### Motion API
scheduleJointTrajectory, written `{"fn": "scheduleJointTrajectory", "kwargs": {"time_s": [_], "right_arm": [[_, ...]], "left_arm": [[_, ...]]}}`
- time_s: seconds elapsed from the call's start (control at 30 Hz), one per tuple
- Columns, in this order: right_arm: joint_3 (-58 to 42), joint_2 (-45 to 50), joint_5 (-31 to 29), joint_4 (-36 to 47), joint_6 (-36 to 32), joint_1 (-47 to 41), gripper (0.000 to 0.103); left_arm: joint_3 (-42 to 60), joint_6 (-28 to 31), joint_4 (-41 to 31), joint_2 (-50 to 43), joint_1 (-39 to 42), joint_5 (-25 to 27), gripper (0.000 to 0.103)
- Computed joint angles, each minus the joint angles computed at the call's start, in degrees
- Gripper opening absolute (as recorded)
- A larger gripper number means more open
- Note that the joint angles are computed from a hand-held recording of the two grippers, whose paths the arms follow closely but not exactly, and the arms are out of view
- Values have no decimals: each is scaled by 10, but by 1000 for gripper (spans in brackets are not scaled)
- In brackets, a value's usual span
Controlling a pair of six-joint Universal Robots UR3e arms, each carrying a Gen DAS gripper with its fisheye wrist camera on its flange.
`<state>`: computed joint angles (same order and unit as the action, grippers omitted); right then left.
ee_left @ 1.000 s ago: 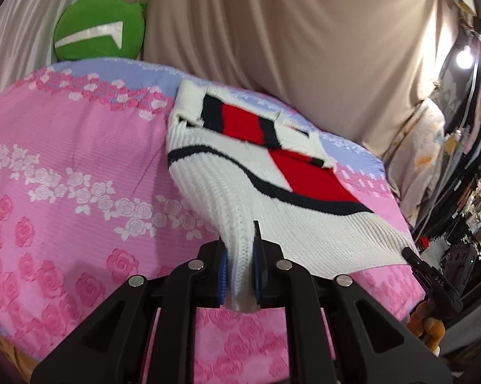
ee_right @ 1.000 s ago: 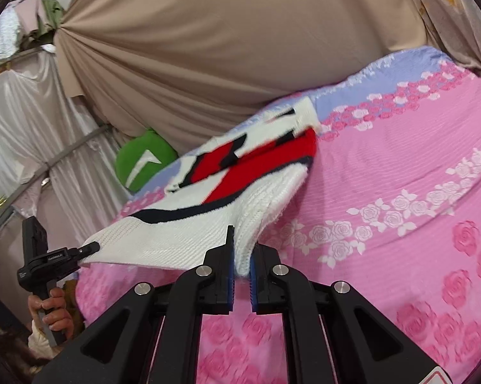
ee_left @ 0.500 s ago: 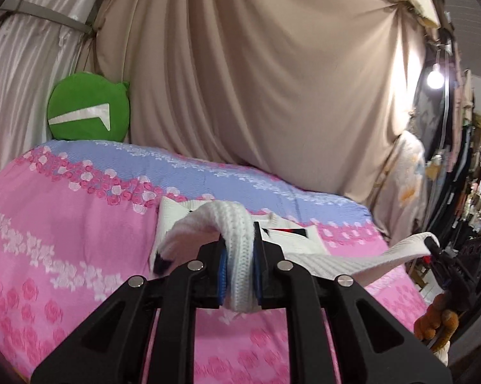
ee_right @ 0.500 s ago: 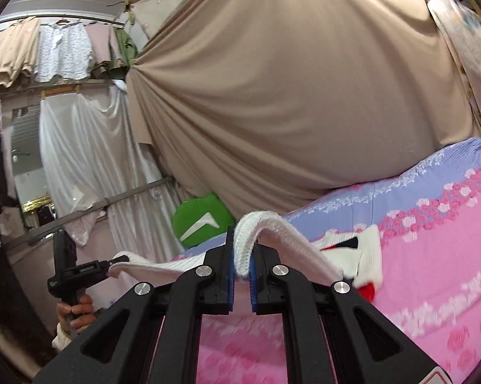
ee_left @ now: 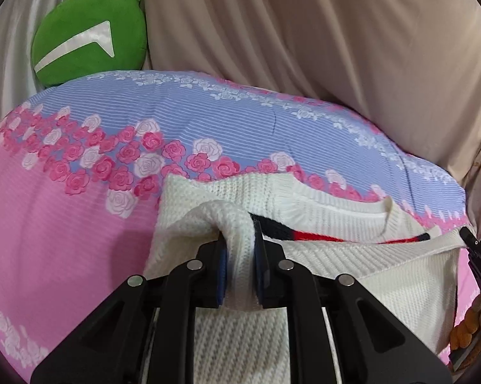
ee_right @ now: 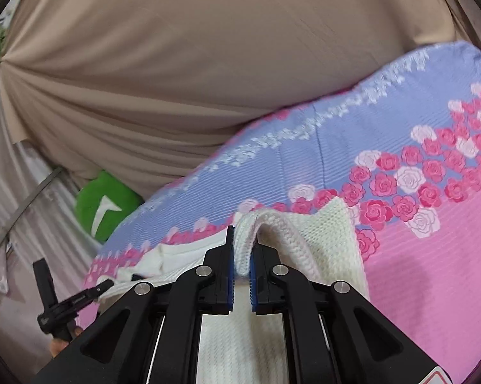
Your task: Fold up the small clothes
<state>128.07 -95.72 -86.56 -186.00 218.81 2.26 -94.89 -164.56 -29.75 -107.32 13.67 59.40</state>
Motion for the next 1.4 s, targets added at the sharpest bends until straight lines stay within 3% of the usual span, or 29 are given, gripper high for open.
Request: {"fn": "scheduleJointTrajectory", "kwargs": {"time_s": [0.23,0.5,0.6,0.67,0.7,0.73,0.77,0.8,0.83,0.87,0.93,1.0,1.1,1.2,1.3,1.4], "right_arm": [[-18,77,21,-11,9,-25,6],[-93,105,-34,112,-3,6,5],[-94,102,-34,117,-4,7,8],[-59,78,-38,74,12,8,11],[-29,54,-54,41,28,18,21],[-14,29,-82,36,40,34,30],[1,-3,-131,39,52,64,48],[13,-29,-160,43,57,87,57],[28,-59,-178,52,57,105,58],[47,-97,-195,77,60,126,61],[73,-151,-221,130,79,161,66],[109,-202,-239,184,120,196,69],[173,-257,-217,212,173,214,69],[216,-237,-185,155,192,223,69],[189,-175,-217,133,202,263,70],[181,-143,-184,89,187,248,70]], "left_arm": [[31,-13,55,-83,-23,26,16],[25,-16,67,-85,-18,8,20],[18,-16,74,-81,-15,1,21],[6,-17,71,-69,-5,-16,23],[-7,-16,66,-53,5,-30,25],[-29,-12,63,-31,19,-49,31],[-68,-6,70,5,42,-78,47],[-108,-5,89,41,64,-95,58],[-149,-4,112,76,87,-111,75],[-191,11,120,119,119,-136,81],[-237,70,63,190,173,-171,84],[-260,157,-59,251,225,-188,85],[-271,257,-204,278,268,-178,85],[-293,285,-242,271,282,-151,85],[-292,284,-266,254,277,-147,83],[-290,280,-258,255,258,-145,69]]}}
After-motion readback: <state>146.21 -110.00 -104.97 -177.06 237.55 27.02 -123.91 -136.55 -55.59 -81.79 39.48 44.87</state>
